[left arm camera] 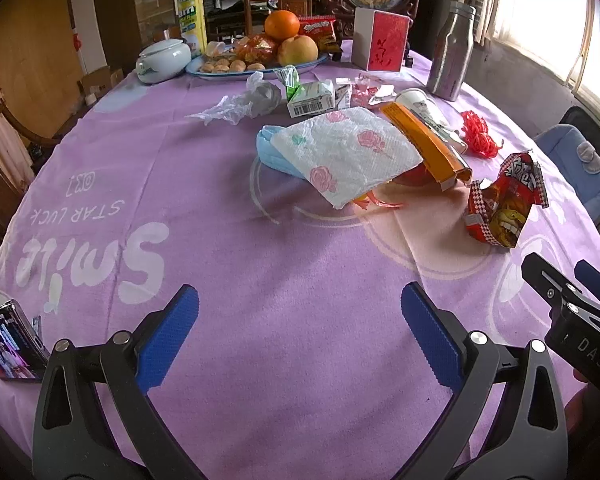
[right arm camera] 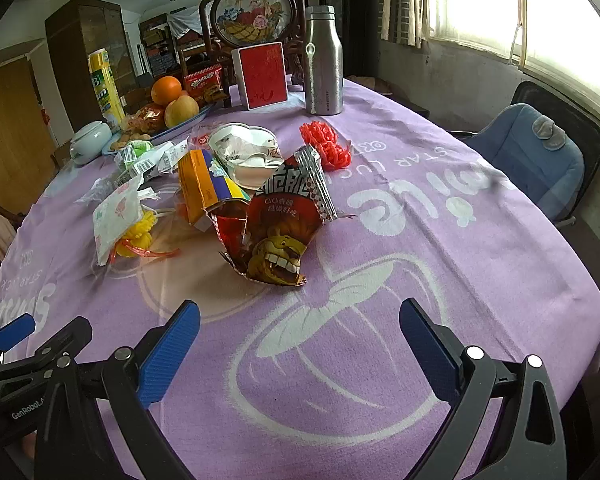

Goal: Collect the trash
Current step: 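Grasp the red-and-silver snack bag with the right tool while the left tool grasps the white tissue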

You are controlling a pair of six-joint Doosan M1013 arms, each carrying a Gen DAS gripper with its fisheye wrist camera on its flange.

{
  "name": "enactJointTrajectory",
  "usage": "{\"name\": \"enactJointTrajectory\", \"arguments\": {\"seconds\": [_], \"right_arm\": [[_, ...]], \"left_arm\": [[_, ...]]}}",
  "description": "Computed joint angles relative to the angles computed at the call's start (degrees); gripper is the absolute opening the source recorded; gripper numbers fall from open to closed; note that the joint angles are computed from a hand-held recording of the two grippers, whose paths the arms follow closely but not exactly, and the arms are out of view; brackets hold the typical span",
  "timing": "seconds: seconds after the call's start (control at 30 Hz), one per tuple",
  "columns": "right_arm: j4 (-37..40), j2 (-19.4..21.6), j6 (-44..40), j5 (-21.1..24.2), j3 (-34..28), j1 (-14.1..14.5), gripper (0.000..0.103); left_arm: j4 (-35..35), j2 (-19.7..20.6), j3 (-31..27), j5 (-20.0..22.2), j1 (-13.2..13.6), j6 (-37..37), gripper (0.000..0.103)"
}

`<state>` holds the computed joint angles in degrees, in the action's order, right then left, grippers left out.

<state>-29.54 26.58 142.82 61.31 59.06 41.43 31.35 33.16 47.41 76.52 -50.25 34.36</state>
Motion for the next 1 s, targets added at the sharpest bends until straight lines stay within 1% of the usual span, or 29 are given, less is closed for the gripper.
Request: {"name": "enactJointTrajectory", "arguments": {"seconds": [0.37, 0.47, 0.63, 0.77, 0.83, 0.9, 0.93, 0.97, 1.0], "right_arm": [[0.0, -0.1, 0.0, 0.0, 0.2, 0.0, 0.098], [-0.2, -0.1, 0.0, 0.0, 0.2, -0.1, 0.098], [-1.9, -1.3, 2.8, 0.5, 2.0, -0.8, 0.098], [-2.0, -1.5, 3.0, 1.1, 2.2, -1.6, 0.098], [-1.4, -1.2, 1.8, 1.1, 1.6, -1.9, 0.098], [0.1, -0.6, -0.7, 1.3, 0.4, -2.2, 0.098], [1.8, -0.2, -2.4, 0.7, -0.1, -2.5, 0.098], [4.2, 0.4, -4.4, 0.5, -1.1, -2.9, 0.098], [6.3, 1.0, -5.7, 0.7, -2.2, -3.3, 0.098]], "left_arm": [[-0.6, 0.1, -0.2, 0.0, 0.2, 0.9, 0.097], [-2.5, -0.6, 0.7, -2.1, 0.8, 1.7, 0.097], [-5.5, -0.8, -0.2, -4.9, 2.2, 5.4, 0.097], [-9.3, 0.0, -3.3, -7.1, 3.9, 10.2, 0.097], [-11.3, 1.2, -6.3, -7.4, 4.9, 12.4, 0.097], [-13.0, 2.7, -9.7, -6.6, 5.8, 13.1, 0.097], [-13.0, 3.5, -11.3, -5.6, 6.0, 13.0, 0.097], [-12.2, 4.7, -13.4, -4.0, 6.2, 12.6, 0.097], [-10.7, 5.3, -14.3, -3.2, 6.2, 11.9, 0.097]]}}
